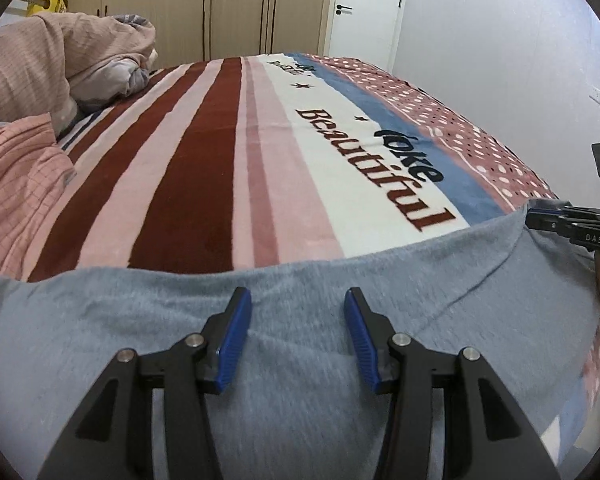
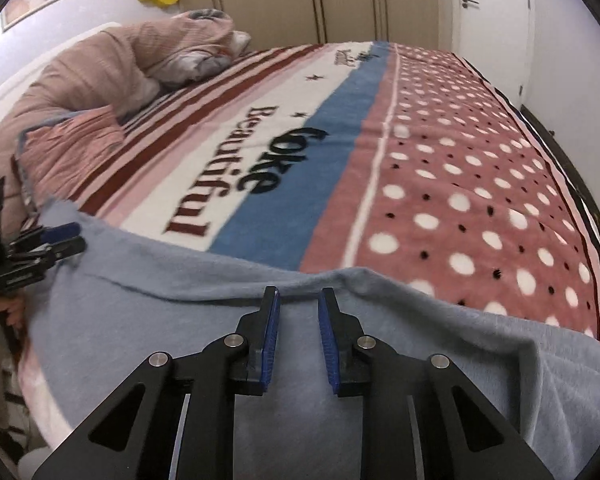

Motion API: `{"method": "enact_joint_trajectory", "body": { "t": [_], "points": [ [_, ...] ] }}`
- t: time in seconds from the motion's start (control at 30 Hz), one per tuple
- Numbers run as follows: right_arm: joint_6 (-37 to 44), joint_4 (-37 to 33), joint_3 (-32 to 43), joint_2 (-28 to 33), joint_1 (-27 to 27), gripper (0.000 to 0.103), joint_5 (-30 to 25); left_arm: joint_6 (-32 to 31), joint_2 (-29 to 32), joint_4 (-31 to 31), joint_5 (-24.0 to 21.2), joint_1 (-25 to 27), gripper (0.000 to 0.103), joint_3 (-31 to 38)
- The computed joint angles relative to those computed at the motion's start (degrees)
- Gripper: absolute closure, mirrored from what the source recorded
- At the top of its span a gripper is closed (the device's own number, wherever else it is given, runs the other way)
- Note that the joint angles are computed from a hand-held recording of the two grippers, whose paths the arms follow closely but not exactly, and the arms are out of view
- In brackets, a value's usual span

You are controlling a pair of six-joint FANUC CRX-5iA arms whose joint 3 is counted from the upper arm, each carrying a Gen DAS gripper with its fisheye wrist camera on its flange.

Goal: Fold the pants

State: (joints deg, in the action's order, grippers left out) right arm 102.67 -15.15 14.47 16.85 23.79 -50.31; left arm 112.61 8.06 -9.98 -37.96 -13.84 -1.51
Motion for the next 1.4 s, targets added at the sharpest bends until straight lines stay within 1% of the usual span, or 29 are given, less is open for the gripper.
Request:
{"method": "enact_joint_trajectory", "body": {
  "t": [0.03,0.1,0.17,0.2,0.23,0.27,0.33,0.37,0.43,0.5,0.53,0.57,0.6,0.7,0.8,0.83,0.93,0.97,1.0,1.03,1.1,1.17,1.2,1.3,1.37,1.4],
  "points": [
    [-0.6,0.8,-0.1,0.3,0.0,0.087,0.4,0.3,0.3,-0.4,-0.1,-0.1,0.054,0.3],
    [-0.5,0.0,0.4,0.8,-0.5,0.087,0.1,2.2,1.0,-2.6,-1.0,-0.7,0.053,1.5],
    [0.0,-1.4,-0.3,-0.3,-1.1,0.079,0.4,5.3,1.1,-5.5,-2.8,-1.8,0.051,3.0],
    [0.8,-2.8,-1.6,-1.9,-1.8,0.073,1.1,6.5,0.8,-6.1,-3.3,-2.3,0.050,3.2],
    [1.4,-4.0,-2.8,-3.3,-2.5,0.070,1.8,6.8,0.6,-6.1,-3.4,-2.4,0.046,3.2],
    [1.9,-5.1,-4.3,-5.0,-3.3,0.068,2.6,7.8,-0.2,-6.6,-3.5,-3.0,0.043,3.1],
    [1.5,-6.0,-8.4,-9.6,-5.5,0.057,4.7,10.9,-1.6,-9.7,-4.9,-5.1,0.038,3.6],
    [0.9,-6.0,-11.0,-12.3,-6.8,0.055,6.2,12.3,-2.1,-11.1,-5.5,-6.1,0.037,4.0],
    [-0.9,-4.6,-15.4,-16.6,-8.8,0.049,8.5,14.5,-3.1,-12.7,-6.2,-8.0,0.035,4.3],
    [-4.0,-1.9,-20.0,-21.3,-11.3,0.046,10.5,17.2,-4.1,-13.9,-6.6,-10.0,0.034,4.6],
    [-5.3,-0.9,-21.7,-23.0,-12.6,0.041,10.9,17.8,-4.4,-14.1,-6.5,-10.6,0.033,4.7],
    [-6.5,0.0,-23.2,-24.6,-14.2,0.038,11.0,19.1,-4.5,-15.0,-7.0,-11.8,0.033,5.2],
    [-7.0,0.1,-24.2,-25.8,-15.7,0.037,10.7,20.2,-4.3,-15.9,-7.5,-12.9,0.033,5.8],
    [-7.0,-0.4,-25.7,-27.3,-19.9,0.037,8.9,23.3,-3.8,-18.1,-8.1,-15.7,0.032,7.2],
    [-2.2,-3.6,-26.3,-27.3,-22.7,0.037,7.3,25.1,-2.9,-18.4,-8.1,-17.2,0.032,8.3],
    [0.6,-6.1,-25.7,-26.7,-23.9,0.037,5.9,25.3,-2.4,-18.3,-8.3,-17.6,0.032,8.8],
    [11.7,-18.3,-22.3,-24.4,-29.3,0.037,-1.0,25.5,-0.7,-18.4,-10.1,-18.5,0.032,10.7],
    [15.2,-23.0,-20.3,-22.9,-31.5,0.037,-4.6,25.6,-0.4,-18.4,-10.5,-18.6,0.032,11.1],
    [16.8,-25.7,-19.0,-21.7,-32.7,0.039,-7.1,25.7,-0.2,-18.4,-10.8,-18.7,0.032,11.4],
    [17.9,-27.7,-17.7,-20.5,-33.4,0.045,-9.3,25.9,0.0,-18.6,-11.1,-18.8,0.032,11.7],
    [19.0,-29.0,-16.0,-19.0,-33.0,0.051,-11.0,26.4,0.2,-19.1,-11.6,-19.1,0.032,12.1],
    [19.3,-27.7,-16.3,-19.4,-31.3,0.074,-9.6,27.0,0.3,-19.6,-12.0,-19.4,0.032,12.5],
    [19.8,-27.8,-16.0,-19.3,-31.1,0.094,-9.5,27.2,0.4,-19.9,-12.2,-19.5,0.032,12.7],
    [20.9,-30.1,-14.2,-18.7,-32.2,0.094,-9.7,27.7,0.5,-20.7,-12.6,-19.8,0.032,13.2],
    [20.3,-28.5,-12.9,-18.0,-31.5,0.094,-8.1,27.9,0.6,-21.0,-12.4,-19.8,0.032,13.5],
    [18.8,-26.6,-12.4,-17.5,-30.8,0.094,-6.3,27.9,0.6,-21.0,-12.2,-19.7,0.032,13.6]
  ]
}}
